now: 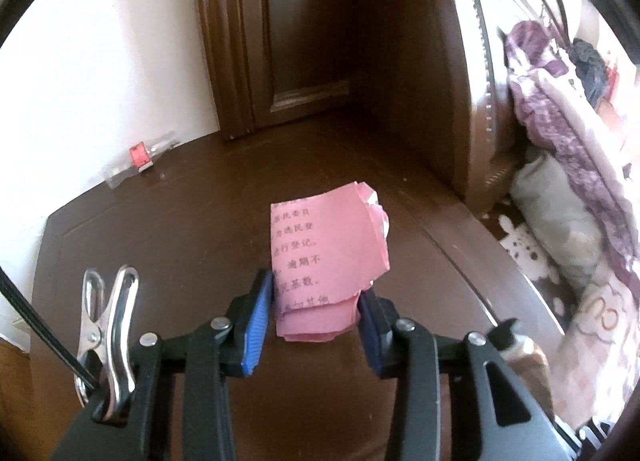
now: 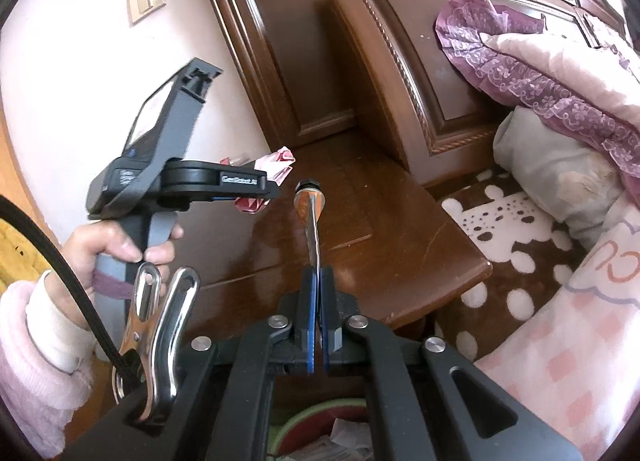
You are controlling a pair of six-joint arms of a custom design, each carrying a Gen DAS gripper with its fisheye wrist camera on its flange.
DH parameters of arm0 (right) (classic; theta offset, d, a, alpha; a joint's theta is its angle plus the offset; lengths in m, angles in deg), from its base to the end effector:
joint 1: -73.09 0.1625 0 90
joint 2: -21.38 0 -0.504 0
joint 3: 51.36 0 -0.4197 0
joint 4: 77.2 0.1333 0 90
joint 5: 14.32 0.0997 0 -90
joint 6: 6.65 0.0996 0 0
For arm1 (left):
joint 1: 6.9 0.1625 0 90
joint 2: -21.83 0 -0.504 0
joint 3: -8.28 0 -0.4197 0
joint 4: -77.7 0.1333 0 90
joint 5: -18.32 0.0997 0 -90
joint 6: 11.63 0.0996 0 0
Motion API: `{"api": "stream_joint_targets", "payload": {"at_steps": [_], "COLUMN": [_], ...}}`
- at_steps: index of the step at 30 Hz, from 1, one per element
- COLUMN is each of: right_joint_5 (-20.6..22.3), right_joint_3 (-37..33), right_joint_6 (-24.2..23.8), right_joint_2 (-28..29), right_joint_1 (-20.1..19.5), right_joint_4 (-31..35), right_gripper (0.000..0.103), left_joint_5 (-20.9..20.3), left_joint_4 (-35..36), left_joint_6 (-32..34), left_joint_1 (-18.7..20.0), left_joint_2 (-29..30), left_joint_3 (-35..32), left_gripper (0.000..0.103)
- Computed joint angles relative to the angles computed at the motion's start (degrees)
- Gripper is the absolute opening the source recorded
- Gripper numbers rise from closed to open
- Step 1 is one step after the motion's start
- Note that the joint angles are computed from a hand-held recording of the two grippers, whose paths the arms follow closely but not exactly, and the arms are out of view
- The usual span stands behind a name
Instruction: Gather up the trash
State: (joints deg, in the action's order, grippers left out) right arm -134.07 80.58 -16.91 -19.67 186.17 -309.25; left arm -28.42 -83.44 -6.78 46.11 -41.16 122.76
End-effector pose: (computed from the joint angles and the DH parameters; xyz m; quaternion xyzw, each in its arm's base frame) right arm 0.2745 -0.4303 0.0973 0.1439 -0.8669 0.4405 0.1835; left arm -0.2051 -0.6073 0.2483 0.2683 0.8780 -0.2530 0.3051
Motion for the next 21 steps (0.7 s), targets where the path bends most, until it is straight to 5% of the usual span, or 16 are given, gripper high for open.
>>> {"api": "stream_joint_targets", "payload": {"at_steps": [21], "right_joint_5": [-5.4], "right_joint_3": [7.6], "right_joint_6": [5.9], "right_joint_2": [1.2], "right_joint_1": [5.7], "right_joint_4": [-7.9], "right_gripper": [0.003], "left_joint_5": [-4.3], "left_joint_4": [2.3], "left_joint_6": [-4.9], "left_joint_1": [-10.5], "left_joint_2": [-16.4], "left_joint_3": [15.6], "left_gripper": [0.042]}}
